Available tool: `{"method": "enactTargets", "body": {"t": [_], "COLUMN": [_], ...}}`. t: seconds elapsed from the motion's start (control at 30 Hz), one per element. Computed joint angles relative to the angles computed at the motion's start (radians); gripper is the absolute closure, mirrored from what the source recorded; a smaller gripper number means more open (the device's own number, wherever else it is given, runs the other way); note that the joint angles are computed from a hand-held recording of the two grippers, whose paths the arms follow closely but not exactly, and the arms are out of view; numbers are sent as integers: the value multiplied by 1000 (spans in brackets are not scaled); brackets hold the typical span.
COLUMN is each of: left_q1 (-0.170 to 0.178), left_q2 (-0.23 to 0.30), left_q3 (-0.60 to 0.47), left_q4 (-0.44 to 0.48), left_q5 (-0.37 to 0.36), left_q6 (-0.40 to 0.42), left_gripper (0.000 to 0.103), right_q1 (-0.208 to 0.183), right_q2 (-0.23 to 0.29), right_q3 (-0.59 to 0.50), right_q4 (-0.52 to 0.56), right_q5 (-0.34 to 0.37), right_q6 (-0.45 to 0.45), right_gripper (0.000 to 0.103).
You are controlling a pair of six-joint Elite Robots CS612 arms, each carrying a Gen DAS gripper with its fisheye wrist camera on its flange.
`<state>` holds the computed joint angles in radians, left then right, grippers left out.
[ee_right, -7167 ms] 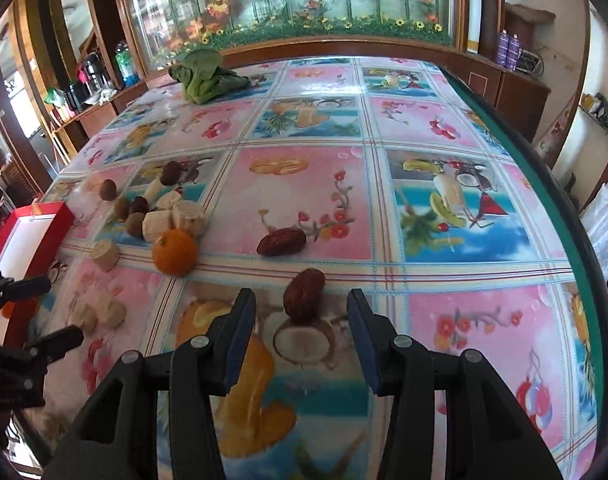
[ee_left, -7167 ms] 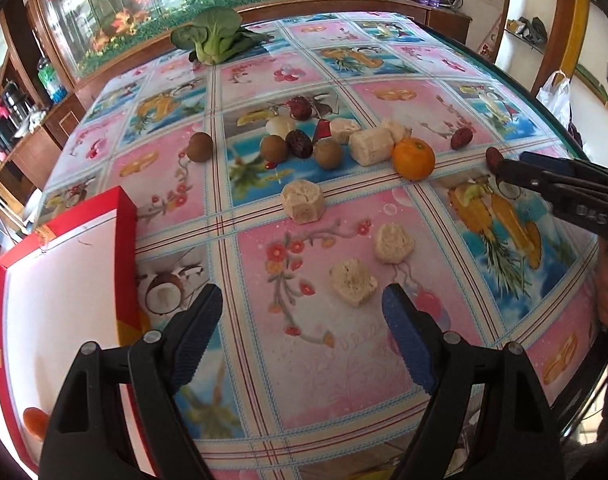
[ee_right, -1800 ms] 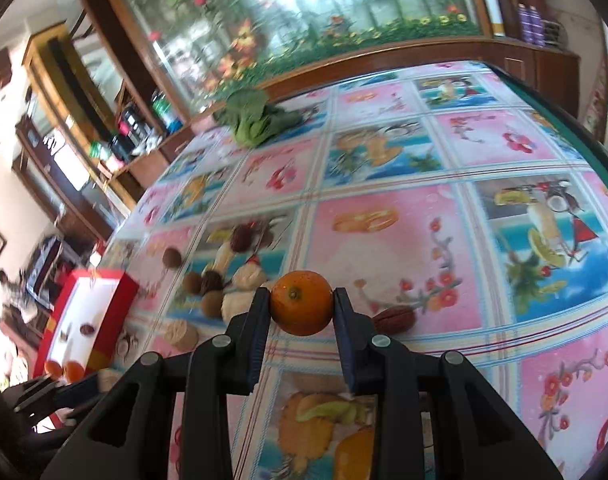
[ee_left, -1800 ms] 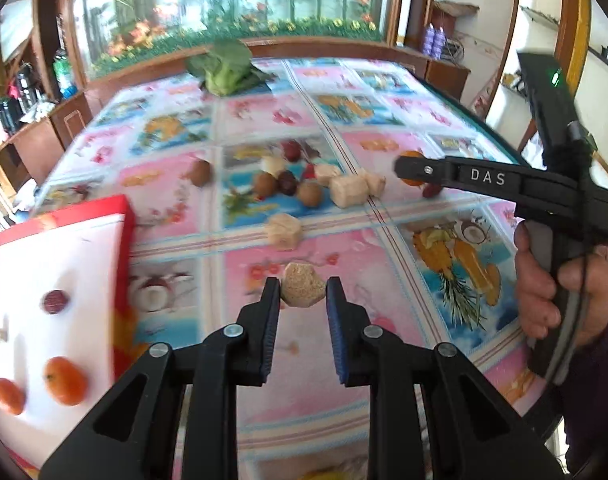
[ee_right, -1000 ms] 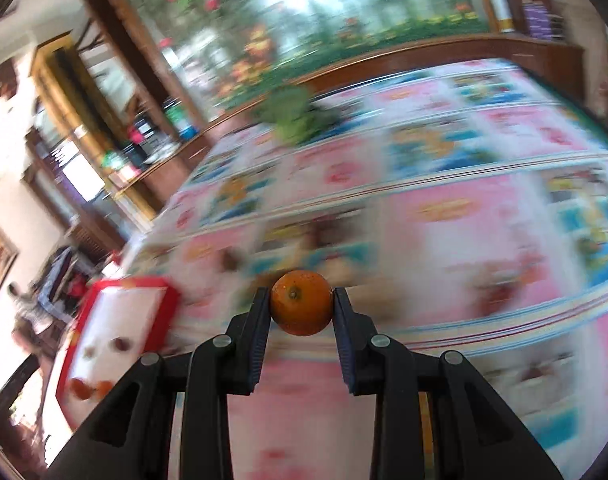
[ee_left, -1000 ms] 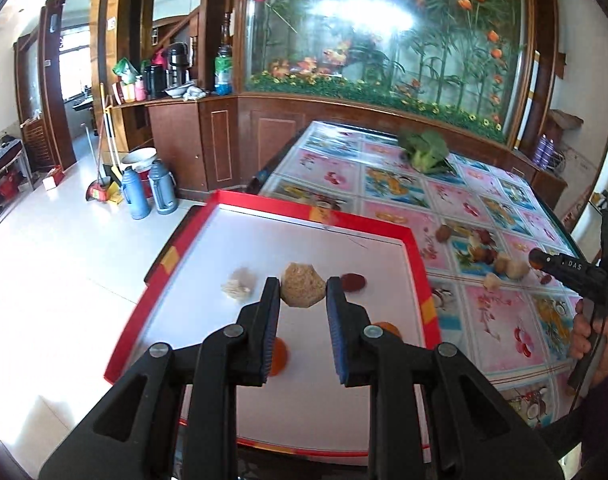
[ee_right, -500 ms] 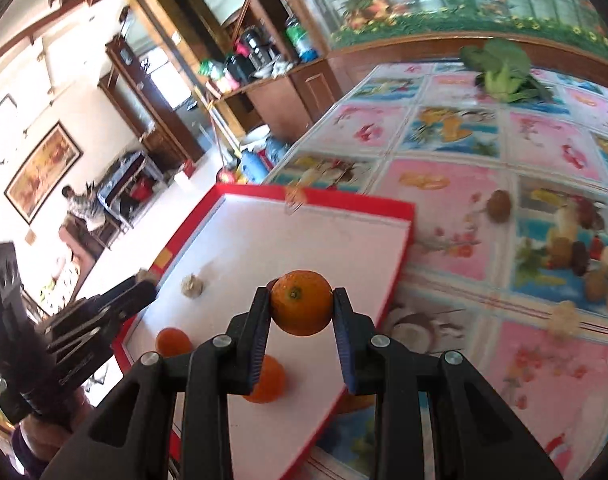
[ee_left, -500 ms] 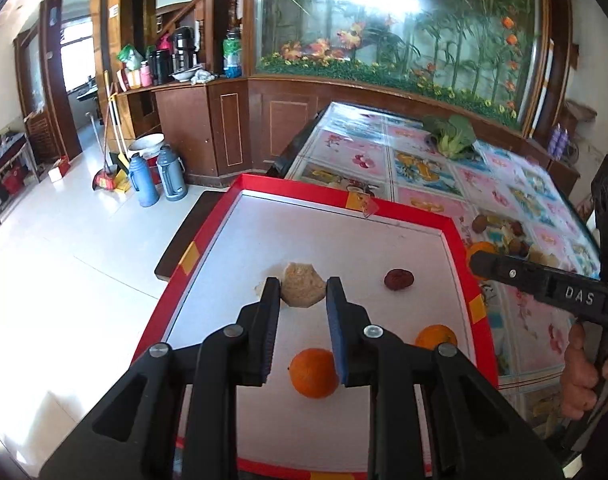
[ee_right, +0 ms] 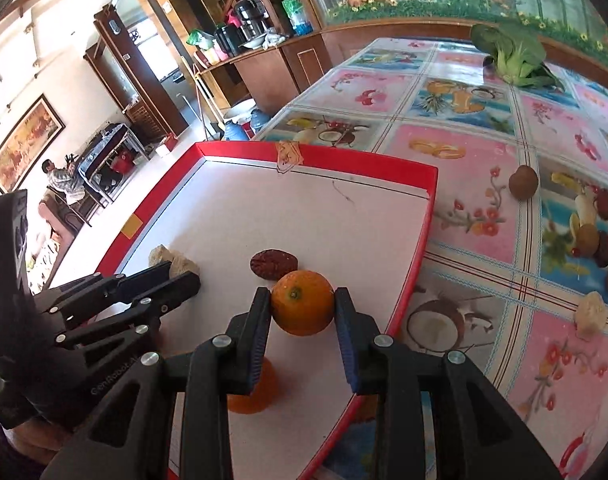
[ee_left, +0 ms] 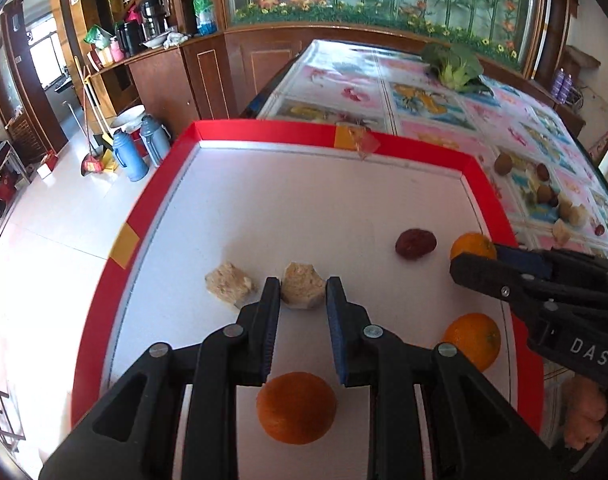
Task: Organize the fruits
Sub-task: 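Carry both items over the white tray and open both tools to release them, then move both tools back over the fruit on the tablecloth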
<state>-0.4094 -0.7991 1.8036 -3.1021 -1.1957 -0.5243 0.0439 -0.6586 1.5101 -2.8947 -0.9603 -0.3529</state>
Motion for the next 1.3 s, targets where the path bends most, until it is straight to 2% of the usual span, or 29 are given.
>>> {"method": "enactTargets", "body": {"t": [0.07,0.13,0.23,0.27,0.3,0.37,0.43,0.6,0.73,0.87,1.07,1.17,1.3], "left_q1": [-5,-5,-10,-13,-16,-25,-34,-56,-86,-115,-147,-151,-157], "left_q2": [-2,-1,-4,-5,-7,-10,-17,-32,-36,-27,-3,7,24], "left_q3": [0,-1,0,2,3,10,18,37,40,23,-24,-45,-82], "left_q4": [11,12,23,21,23,14,7,-45,-102,-128,-87,-62,-23], "left_q5": [18,22,38,44,54,84,109,126,120,73,-5,-38,-46], "left_q6": [-2,-3,-16,-18,-22,-23,-25,-20,27,88,170,175,194], "left_gripper": [77,77,73,65,53,43,43,31,27,24,24,24,24], "right_q1": [0,-1,-9,-13,-17,-25,-36,-73,-112,-153,-222,-246,-267], "right_q2": [0,-1,-5,-6,-7,-10,-12,-15,-9,-2,6,11,16], "right_q3": [10,15,21,26,31,43,56,78,82,79,78,69,52], "right_q4": [-30,-37,-25,-37,-49,-76,-110,-190,-243,-286,-351,-344,-318], "right_q5": [0,-1,33,43,52,67,81,98,106,71,20,15,-17], "right_q6": [-18,-27,-38,-30,-24,-14,-3,39,103,176,304,354,396], "right_gripper": [71,65,62,62,62,62,62,62,62,62,62,62,62]}}
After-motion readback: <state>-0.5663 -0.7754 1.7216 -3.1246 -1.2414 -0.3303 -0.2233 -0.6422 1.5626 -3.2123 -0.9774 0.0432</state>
